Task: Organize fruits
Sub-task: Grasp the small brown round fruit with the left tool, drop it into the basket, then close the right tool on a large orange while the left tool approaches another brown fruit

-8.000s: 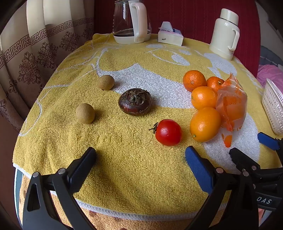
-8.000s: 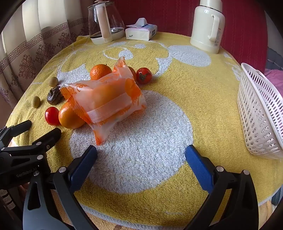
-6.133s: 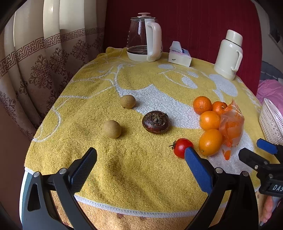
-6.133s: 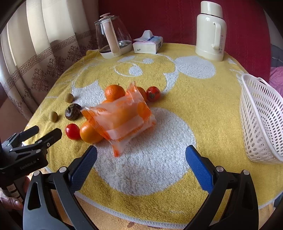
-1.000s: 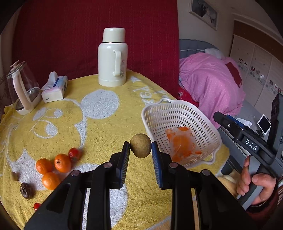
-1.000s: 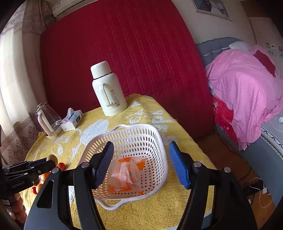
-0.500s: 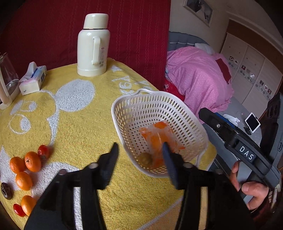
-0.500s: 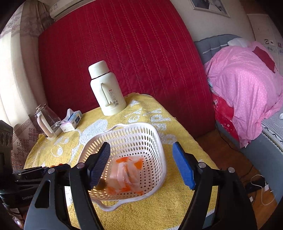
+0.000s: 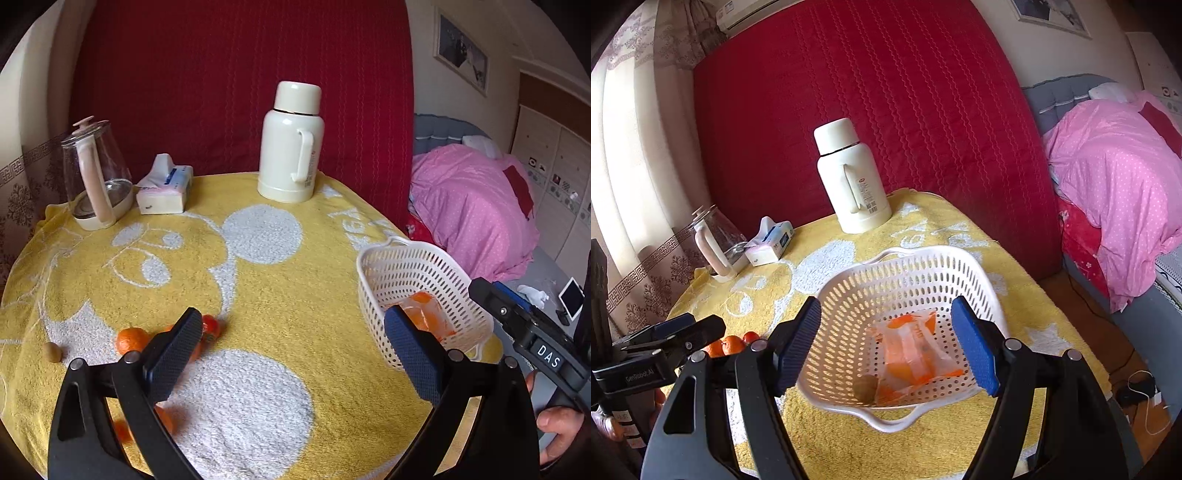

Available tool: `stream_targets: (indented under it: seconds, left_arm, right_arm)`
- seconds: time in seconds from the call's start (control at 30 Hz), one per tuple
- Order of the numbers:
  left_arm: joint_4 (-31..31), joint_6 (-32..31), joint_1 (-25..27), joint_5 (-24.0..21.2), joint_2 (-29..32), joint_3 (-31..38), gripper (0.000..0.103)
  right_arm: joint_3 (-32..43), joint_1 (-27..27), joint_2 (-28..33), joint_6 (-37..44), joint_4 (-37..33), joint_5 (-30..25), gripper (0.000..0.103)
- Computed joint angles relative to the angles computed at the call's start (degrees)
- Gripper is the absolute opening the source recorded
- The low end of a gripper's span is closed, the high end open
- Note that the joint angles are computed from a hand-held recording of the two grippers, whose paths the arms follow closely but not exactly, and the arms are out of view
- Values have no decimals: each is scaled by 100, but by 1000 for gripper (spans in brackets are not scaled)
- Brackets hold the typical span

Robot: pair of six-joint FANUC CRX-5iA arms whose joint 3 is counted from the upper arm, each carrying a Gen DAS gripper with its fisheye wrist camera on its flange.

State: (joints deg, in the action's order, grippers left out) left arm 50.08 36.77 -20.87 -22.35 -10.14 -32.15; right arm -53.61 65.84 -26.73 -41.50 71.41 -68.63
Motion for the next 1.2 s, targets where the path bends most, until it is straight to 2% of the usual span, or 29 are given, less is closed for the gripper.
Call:
stream_targets:
  seconds: [0.07, 0.13, 0.33, 0.73, 1.03, 1.1, 1.2]
  left_arm:
    - [186, -187, 32, 341, -186, -220, 98]
    - [192, -239, 146, 470, -294, -317, 98]
    - [-371, 299, 855, 313, -428, -286, 98]
    - [-411, 552, 2080, 359, -413, -418, 98]
    - [-18, 104, 2436, 468, -306, -594, 98]
    - [0, 32, 2473, 463, -240, -602, 96]
    - [-71, 23, 2557, 327, -97, -548, 86]
  right_arm:
    - [89, 2, 134, 5, 57, 77, 74]
    - [194, -17, 274, 69, 123, 193, 74]
    - [565, -149, 767, 435, 348, 725, 75]
    - [1352, -424, 1761, 1272, 395, 2194, 75]
    - [1935, -633, 2425, 2100, -72, 3193, 75]
    - [2054, -662, 2556, 2299, -201, 3325, 75]
    - [2228, -688, 2738, 2581, -442, 3480, 74]
